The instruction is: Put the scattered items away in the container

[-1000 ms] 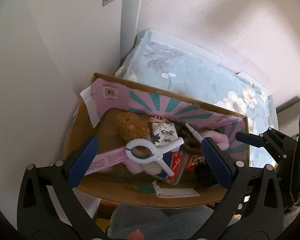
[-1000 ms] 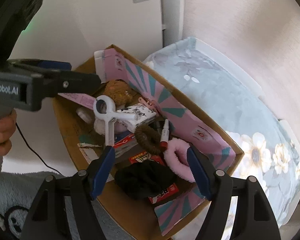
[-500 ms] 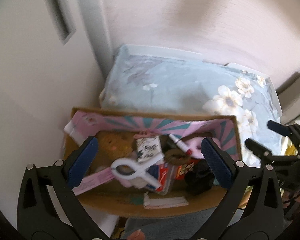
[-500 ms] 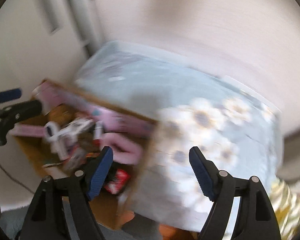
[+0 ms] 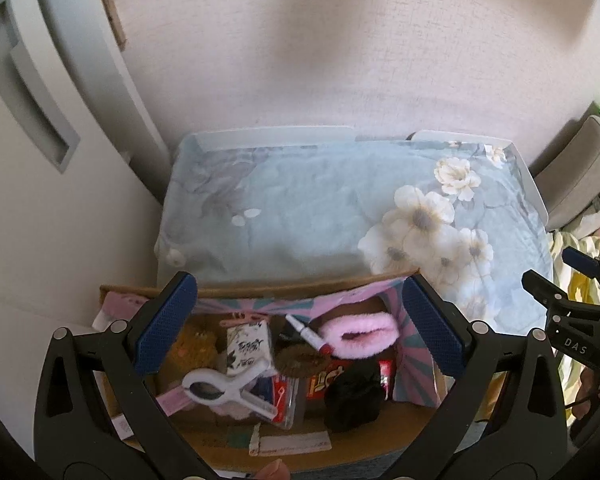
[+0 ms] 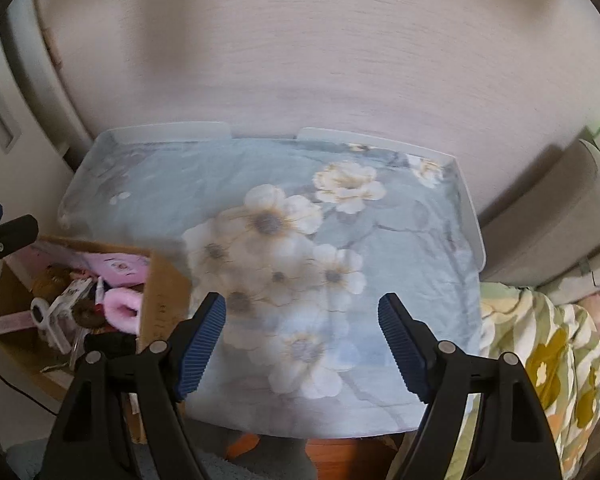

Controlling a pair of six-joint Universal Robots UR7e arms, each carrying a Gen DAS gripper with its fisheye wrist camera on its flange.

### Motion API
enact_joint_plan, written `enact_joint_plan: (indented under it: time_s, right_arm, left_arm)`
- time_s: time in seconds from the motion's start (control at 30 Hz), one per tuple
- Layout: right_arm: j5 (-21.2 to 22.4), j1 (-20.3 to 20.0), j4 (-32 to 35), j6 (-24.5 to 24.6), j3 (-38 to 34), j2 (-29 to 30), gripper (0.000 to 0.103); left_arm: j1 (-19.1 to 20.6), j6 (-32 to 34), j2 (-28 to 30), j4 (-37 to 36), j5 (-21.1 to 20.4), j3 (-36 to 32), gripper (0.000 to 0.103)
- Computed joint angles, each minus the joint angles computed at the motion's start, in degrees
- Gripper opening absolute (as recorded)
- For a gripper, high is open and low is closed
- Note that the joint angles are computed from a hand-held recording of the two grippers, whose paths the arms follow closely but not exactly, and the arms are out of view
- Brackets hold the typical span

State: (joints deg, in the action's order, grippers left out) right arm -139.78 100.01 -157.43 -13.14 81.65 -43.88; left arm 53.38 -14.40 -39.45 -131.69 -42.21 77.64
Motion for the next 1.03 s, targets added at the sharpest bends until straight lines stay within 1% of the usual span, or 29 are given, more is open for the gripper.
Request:
enact_joint_plan:
  time_s: [0.23,0.4,0.63,1.03]
  right_arm:
    - [-0.35,-0.96,-1.3,2.85,-0.13,-0.6,0.075]
    - [-0.07,-1.47,-0.62,3.62,-1.09,-0.37,0.075]
    - [0.51,-1.76,0.42,3.56,-1.88,-0.06,0.075]
    - [1.36,-2.12,0.65,3.25,-2.11,0.05,0.075]
  left_arm:
    - [-0.02,1.4,1.49,-0.86,0.7,-1.77,0.102]
    - [0.1,1.0,1.94,0.05,0.55,-2.71,0.102]
    - [-0.05,0.02,2.14,0.74,1.16,-2.84,0.102]
    - [-0.3,-0.72,1.62,-0.37,2.17,-1.64,0.102]
